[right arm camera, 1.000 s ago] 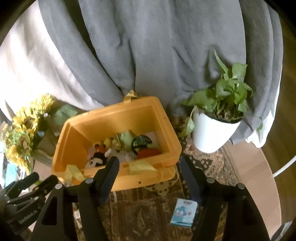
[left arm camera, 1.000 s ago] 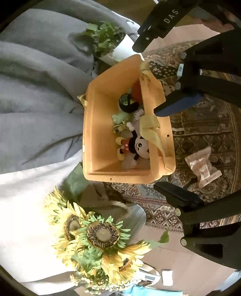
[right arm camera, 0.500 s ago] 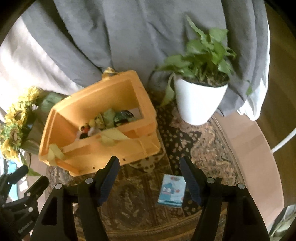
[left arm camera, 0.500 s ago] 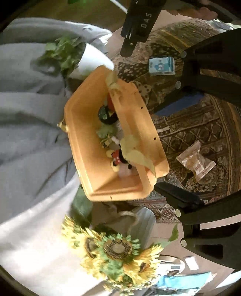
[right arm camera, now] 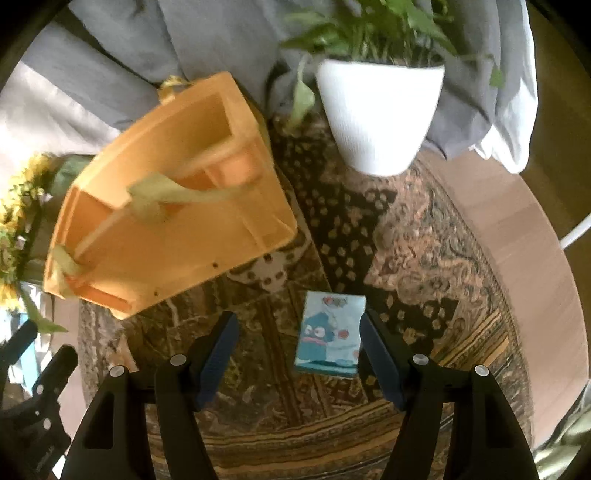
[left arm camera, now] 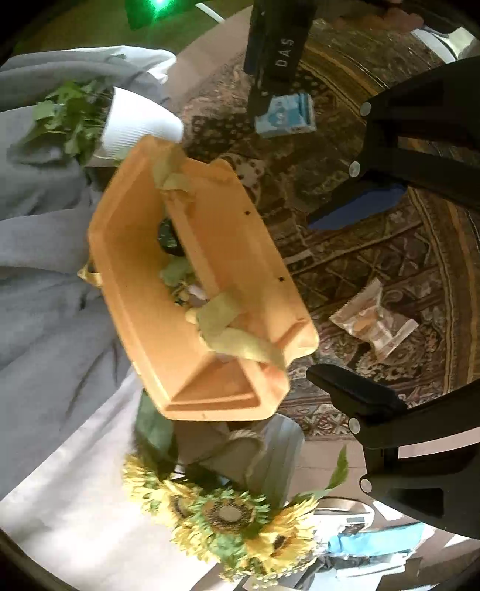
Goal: Organize soft objects
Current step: 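Withdraw both tools from the crate toward the biscuit packet and tissue pack, then grasp the Fortune Biscuits packet with the left tool while the right tool grasps the blue tissue pack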
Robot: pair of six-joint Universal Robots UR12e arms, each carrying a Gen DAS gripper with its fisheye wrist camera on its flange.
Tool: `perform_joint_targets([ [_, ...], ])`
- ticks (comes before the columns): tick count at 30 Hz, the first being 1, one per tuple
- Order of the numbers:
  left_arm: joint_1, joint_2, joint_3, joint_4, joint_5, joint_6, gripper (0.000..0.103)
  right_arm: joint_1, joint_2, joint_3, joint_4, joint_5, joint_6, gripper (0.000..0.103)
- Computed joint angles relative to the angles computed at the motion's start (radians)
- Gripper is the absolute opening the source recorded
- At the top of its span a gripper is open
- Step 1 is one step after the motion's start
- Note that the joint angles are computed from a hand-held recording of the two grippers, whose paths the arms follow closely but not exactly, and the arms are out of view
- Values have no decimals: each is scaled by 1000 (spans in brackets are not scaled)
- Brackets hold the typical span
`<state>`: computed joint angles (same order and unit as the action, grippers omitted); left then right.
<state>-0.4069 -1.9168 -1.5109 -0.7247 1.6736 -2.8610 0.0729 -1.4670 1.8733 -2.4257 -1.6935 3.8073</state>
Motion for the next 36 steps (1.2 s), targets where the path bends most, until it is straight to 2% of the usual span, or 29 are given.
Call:
perform_joint_targets([
  [8, -5, -5, -29, -41, 25, -59, 74, -17, 20, 17, 22, 39, 13, 69],
  [18, -9, -26, -33, -85, 56, -97, 74, -20, 55, 7, 80, 38, 7, 69],
  [27, -1, -43, -29, -119, 54, -126, 74, -7, 84, -17, 117, -17, -8, 68],
  [31, 3, -47, -31, -128, 48, -129, 74, -1, 97, -26, 124, -44, -8, 57],
  [36, 13, -46, -35, -133, 24, -119, 74, 9, 98, -24, 105, -63, 10, 55],
])
